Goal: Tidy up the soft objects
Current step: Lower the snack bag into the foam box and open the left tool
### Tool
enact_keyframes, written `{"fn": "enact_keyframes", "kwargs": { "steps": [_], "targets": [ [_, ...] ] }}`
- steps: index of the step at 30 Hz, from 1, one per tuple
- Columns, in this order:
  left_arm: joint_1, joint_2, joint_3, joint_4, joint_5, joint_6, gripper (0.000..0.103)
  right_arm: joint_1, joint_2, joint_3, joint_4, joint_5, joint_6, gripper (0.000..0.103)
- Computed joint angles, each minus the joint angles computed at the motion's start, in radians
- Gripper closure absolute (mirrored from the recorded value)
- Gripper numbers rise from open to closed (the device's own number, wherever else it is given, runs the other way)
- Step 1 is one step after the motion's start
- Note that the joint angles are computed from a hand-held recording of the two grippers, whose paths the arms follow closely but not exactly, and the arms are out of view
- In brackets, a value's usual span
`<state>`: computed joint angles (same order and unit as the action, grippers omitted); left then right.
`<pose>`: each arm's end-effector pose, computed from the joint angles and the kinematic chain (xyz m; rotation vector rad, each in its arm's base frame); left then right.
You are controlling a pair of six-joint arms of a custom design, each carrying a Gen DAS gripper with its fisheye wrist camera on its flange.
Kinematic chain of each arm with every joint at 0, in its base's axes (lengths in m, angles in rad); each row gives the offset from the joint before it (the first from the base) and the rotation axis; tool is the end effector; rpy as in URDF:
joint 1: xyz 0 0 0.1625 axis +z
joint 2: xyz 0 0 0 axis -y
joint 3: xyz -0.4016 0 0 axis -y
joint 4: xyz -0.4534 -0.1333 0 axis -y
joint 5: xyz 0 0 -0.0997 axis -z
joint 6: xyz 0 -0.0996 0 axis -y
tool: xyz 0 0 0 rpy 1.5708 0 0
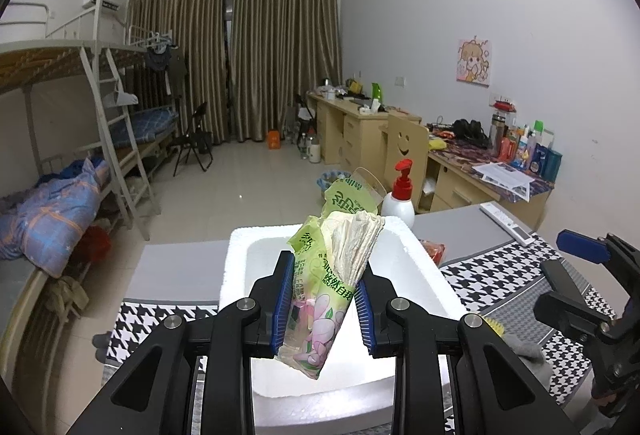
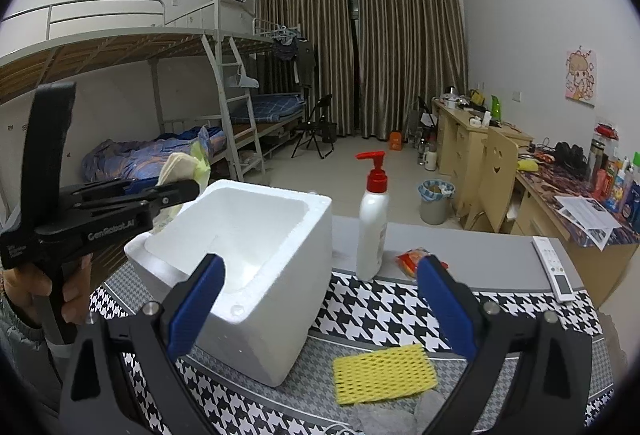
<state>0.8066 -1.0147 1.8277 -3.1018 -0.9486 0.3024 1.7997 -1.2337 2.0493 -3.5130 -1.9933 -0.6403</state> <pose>-0.3130 -0.6031 0.1789 1.0064 2.2954 -1.0921 0.2190 -0.5327 0.2623 0.6609 -2.1367 1.2732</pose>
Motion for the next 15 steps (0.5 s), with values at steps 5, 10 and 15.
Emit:
{"fn": "enact_keyframes", "kwargs": {
  "steps": [5,10,15],
  "targets": [
    [0.003,0.015,-0.019,0.028,0.004,-0.012,0.072,-0.017,-0.017,0.014,0.002,0.016,0.002,0.004],
    [0.008,0.029,-0.036,0.053,0.01,-0.023,0.072,-0.026,-0.027,0.024,0.002,0.02,0.005,0.004],
    [0.009,0.053,-0.059,0.074,0.023,-0.027,0.067,-0.034,-0.04,0.035,0.001,0.025,0.015,0.004]
  ]
}}
